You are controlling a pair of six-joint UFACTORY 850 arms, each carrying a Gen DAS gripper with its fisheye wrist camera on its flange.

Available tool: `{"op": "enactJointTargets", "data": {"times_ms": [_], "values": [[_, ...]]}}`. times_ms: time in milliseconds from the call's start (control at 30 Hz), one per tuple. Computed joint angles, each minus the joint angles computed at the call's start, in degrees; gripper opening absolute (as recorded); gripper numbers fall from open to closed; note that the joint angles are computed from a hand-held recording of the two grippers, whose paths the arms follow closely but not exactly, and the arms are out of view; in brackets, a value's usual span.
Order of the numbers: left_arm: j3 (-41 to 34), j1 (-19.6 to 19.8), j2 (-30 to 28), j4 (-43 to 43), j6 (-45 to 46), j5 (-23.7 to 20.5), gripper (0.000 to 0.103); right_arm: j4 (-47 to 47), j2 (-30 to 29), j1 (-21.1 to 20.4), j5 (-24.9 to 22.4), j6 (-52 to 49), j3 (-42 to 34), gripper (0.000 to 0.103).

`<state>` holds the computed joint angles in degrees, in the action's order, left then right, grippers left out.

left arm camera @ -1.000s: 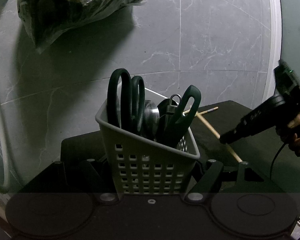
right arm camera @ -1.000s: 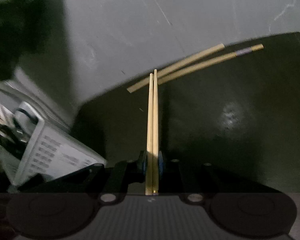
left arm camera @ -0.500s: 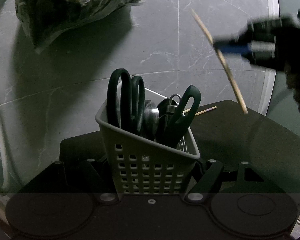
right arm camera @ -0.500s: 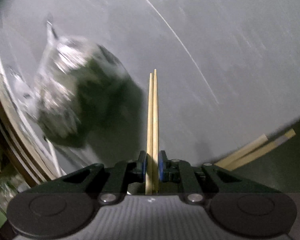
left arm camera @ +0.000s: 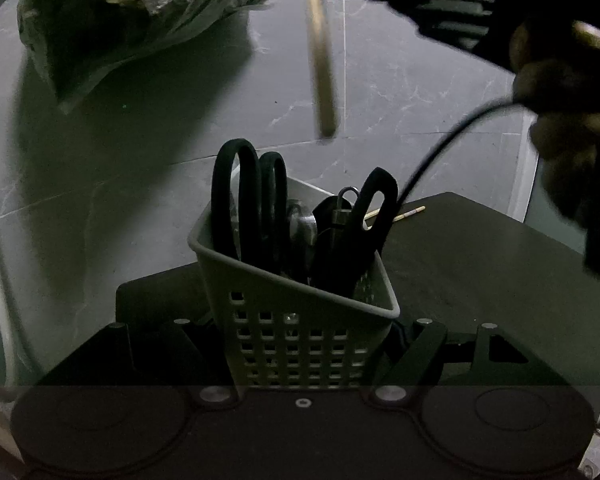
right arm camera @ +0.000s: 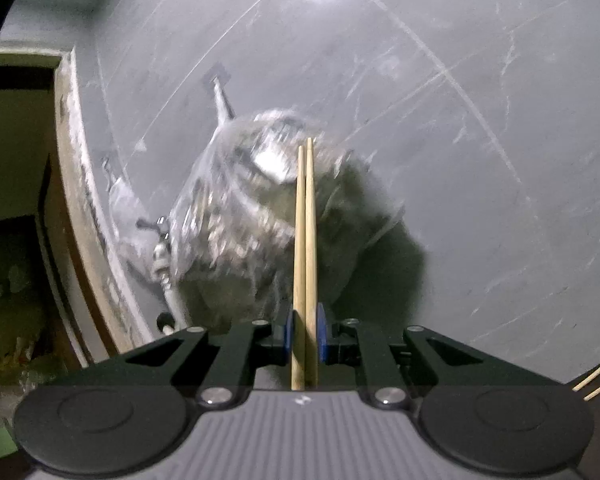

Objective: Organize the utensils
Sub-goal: 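Lift the chopsticks over the white holder and drop them in with the right tool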

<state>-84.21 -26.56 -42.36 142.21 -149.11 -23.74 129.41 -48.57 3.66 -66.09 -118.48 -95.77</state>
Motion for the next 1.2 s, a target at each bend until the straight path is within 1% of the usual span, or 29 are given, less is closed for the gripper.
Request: {"op": "enactJointTargets", "data": {"times_ms": [133, 300, 500, 600, 633, 667, 800, 867, 900, 967, 1000, 1033, 1067, 1100, 1167, 1200], "values": [[0.1, -0.1, 0.0, 0.0, 0.0, -0.2, 0.076, 0.3, 0.5, 0.9, 1.0, -5.8, 2.3, 0.014], [0.0, -0.1, -0.1, -0.2, 0.1, -0.3, 0.076, -0.5, 1.3, 1.0, 0.8, -10.6, 5.6, 0.014], [-0.1, -0.2, -0.2, -0.8, 0.6, -0.4, 0.076, -1.4, 1.0, 1.4, 2.4, -12.6, 7.1, 0.014], [-0.1, -0.2, -0.2, -0.6, 0.6, -0.4, 0.076, -3.3, 0.9, 1.2, 3.4, -13.3, 7.4, 0.017], [-0.1, -0.2, -0.2, -0.8, 0.8, -0.4, 0.076, -4.6, 0.8, 1.1, 4.0, -12.7, 7.0, 0.022], [-0.2, -0.3, -0.2, -1.2, 1.2, -0.4, 0.076, -5.8, 0.8, 1.0, 4.5, -12.0, 6.8, 0.031], [-0.2, -0.4, -0.3, -0.9, 0.2, -0.7, 0.076, -8.0, 1.6, 0.1, 4.6, -11.7, 7.1, 0.044], [-0.2, -0.4, -0.4, -0.6, -0.4, -1.0, 0.076, -8.9, 2.4, -0.5, 4.4, -11.8, 7.1, 0.057], [-0.1, -0.4, -0.3, -0.4, -0.5, -1.1, 0.076, -9.3, 2.8, -1.0, 4.4, -11.6, 7.1, 0.060], [0.1, -0.3, -0.4, 0.1, -1.4, -1.3, 0.076, -9.2, 3.7, -1.9, 4.6, -11.9, 7.2, 0.079], [0.1, -0.3, -0.4, 0.2, -1.7, -1.4, 0.076, -9.7, 4.0, -2.5, 5.1, -11.9, 6.9, 0.084], [0.2, -0.3, -0.4, 0.2, -1.8, -1.6, 0.076, -10.2, 4.2, -3.0, 6.1, -11.7, 6.6, 0.091], [0.2, -0.4, -0.4, 0.1, -1.9, -1.7, 0.076, -10.7, 4.3, -3.5, 7.4, -11.3, 6.1, 0.095], [0.2, -0.4, -0.4, -0.1, -1.8, -1.8, 0.076, -11.3, 4.2, -4.0, 9.1, -10.9, 5.6, 0.097], [0.1, -0.5, -0.5, -0.6, -1.5, -2.0, 0.076, -12.7, 3.7, -4.5, 14.2, -10.0, 4.1, 0.103], [0.1, -0.5, -0.5, -1.0, -1.4, -2.1, 0.076, -14.7, 3.0, -4.5, 17.8, -8.4, 2.7, 0.103]]}}
